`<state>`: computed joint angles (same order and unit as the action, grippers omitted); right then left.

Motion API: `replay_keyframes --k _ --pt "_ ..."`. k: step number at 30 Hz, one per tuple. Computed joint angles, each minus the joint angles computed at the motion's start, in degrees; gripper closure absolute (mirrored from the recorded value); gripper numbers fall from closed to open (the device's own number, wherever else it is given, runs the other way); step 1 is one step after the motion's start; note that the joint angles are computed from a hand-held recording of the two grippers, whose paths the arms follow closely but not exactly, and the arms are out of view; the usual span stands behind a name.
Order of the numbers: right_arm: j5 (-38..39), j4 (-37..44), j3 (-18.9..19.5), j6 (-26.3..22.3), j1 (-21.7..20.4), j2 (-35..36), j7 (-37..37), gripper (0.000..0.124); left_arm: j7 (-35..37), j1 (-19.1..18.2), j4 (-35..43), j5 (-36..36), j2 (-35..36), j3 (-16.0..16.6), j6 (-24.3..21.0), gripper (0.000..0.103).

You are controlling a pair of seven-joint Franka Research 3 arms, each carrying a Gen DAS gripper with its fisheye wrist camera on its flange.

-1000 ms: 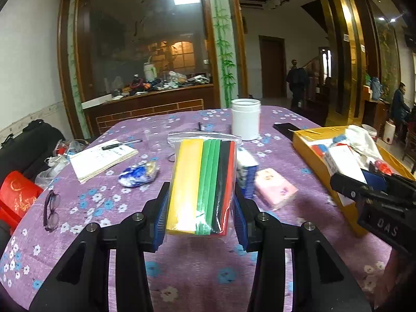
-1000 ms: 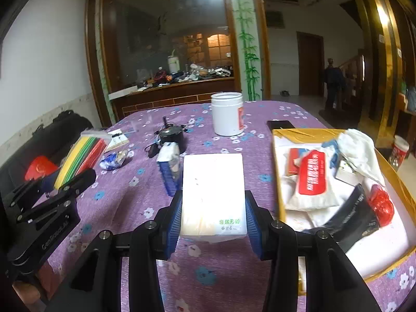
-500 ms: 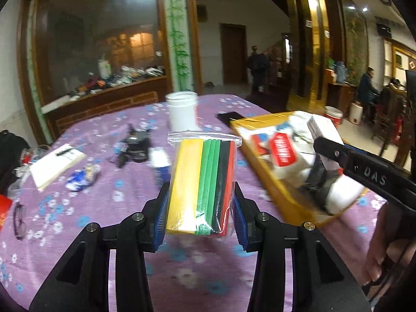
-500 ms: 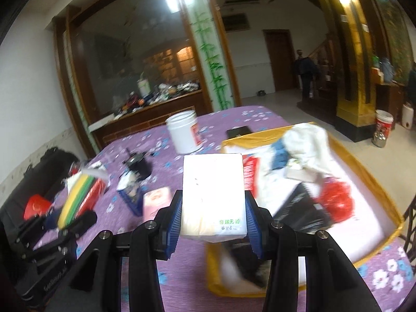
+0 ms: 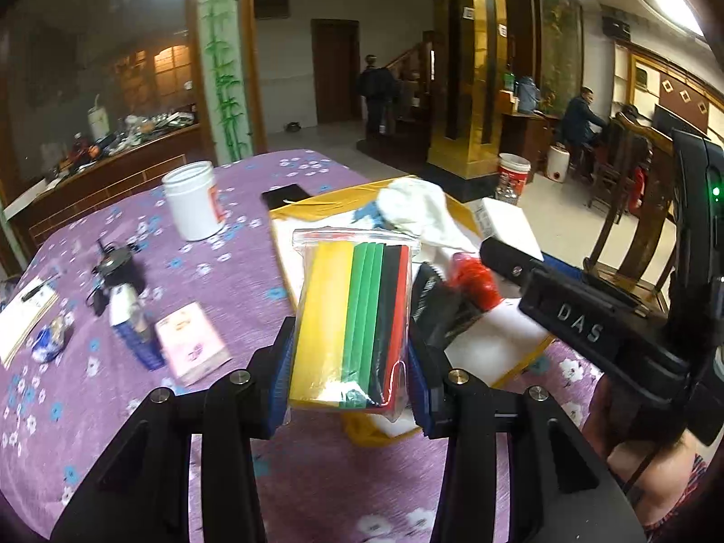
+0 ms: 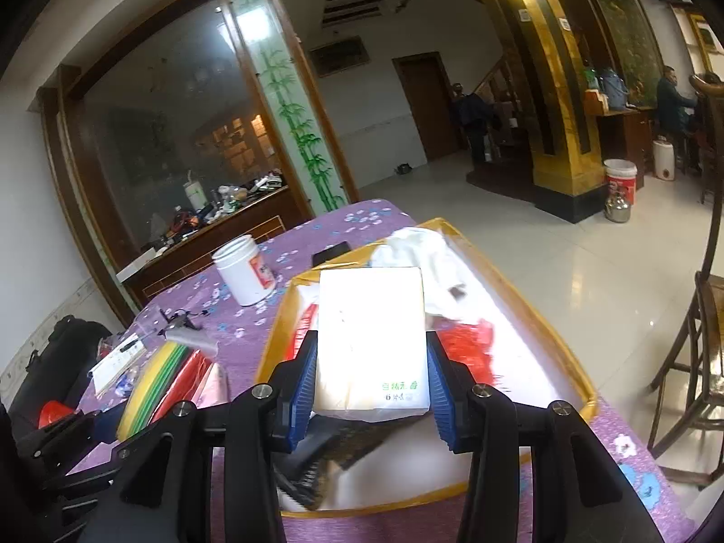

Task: Organize soft objects
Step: 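Lower into the box and open both tools to release sponges and tissue pack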

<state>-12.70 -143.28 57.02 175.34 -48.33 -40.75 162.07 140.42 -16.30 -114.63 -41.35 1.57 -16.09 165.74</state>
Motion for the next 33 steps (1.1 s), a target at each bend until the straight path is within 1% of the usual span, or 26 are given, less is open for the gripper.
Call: replay_keyframes --k 6,13,14,17,18,19,21,23,25,27,30,32,33 --pt "0.0 -1.9 -2.0 0.0 1.6 0.0 -0.1 0.079 -5.8 0.1 2.5 6.6 2.8 -0.7 -0.5 0.062" --pt "-1.3 -1.7 -4.2 -1.2 1.8 1.0 -1.3 0.079 -18.4 1.4 9.8 17.6 9.0 -1.4 -6.7 0.062" --pt "-1.7 -1.2 -4.6 -1.6 1.8 1.6 -1.6 0.079 -19.6 1.7 11.1 18.5 10.0 -1.7 -8.0 0.062" --pt "-3.4 0.7 -5.1 -3.2 1.4 4.2 -2.3 0.079 -23.1 2.0 13.3 21.7 12.1 -2.5 -9.0 0.062" --pt "-4.3 1.7 -5.0 -4.0 1.0 5.4 -2.5 0.079 -24.1 2.0 14.6 22.9 13.0 -2.8 -10.0 0.062" --pt "-5.3 2.4 -5.0 -4.6 0.8 6.5 -2.4 0.079 -24.5 2.2 15.3 23.4 13.6 -3.2 -10.7 0.062" --pt "-7.0 4.5 -4.5 -7.1 0.2 9.1 -2.2 0.079 -24.7 2.7 16.5 23.9 14.5 -4.1 -12.3 0.062" --pt "-8.9 5.8 -3.6 -8.3 -0.9 11.3 -1.2 0.078 -23.9 3.3 16.1 23.6 14.4 -5.0 -12.2 0.062" --pt "-10.7 7.4 -2.5 -10.7 -1.8 13.8 -0.5 0.078 -22.5 3.8 15.3 23.0 14.1 -5.7 -11.9 0.062" --pt "-12.6 8.4 -1.8 -11.0 -2.5 16.1 0.7 0.078 -22.3 3.7 14.8 23.2 13.9 -5.7 -11.6 0.062" --pt "-15.6 9.8 -1.0 -12.3 -2.9 18.7 2.0 0.077 -20.7 4.5 15.1 21.4 14.1 -6.3 -12.6 0.062" --pt "-17.1 9.9 -1.8 -12.8 -2.1 19.2 2.8 0.075 -20.5 4.6 15.5 20.8 14.2 -6.3 -13.3 0.062" --pt "-17.8 10.1 -2.2 -13.1 -1.7 19.4 3.3 0.075 -19.9 4.9 15.5 19.8 14.1 -6.5 -13.8 0.06"
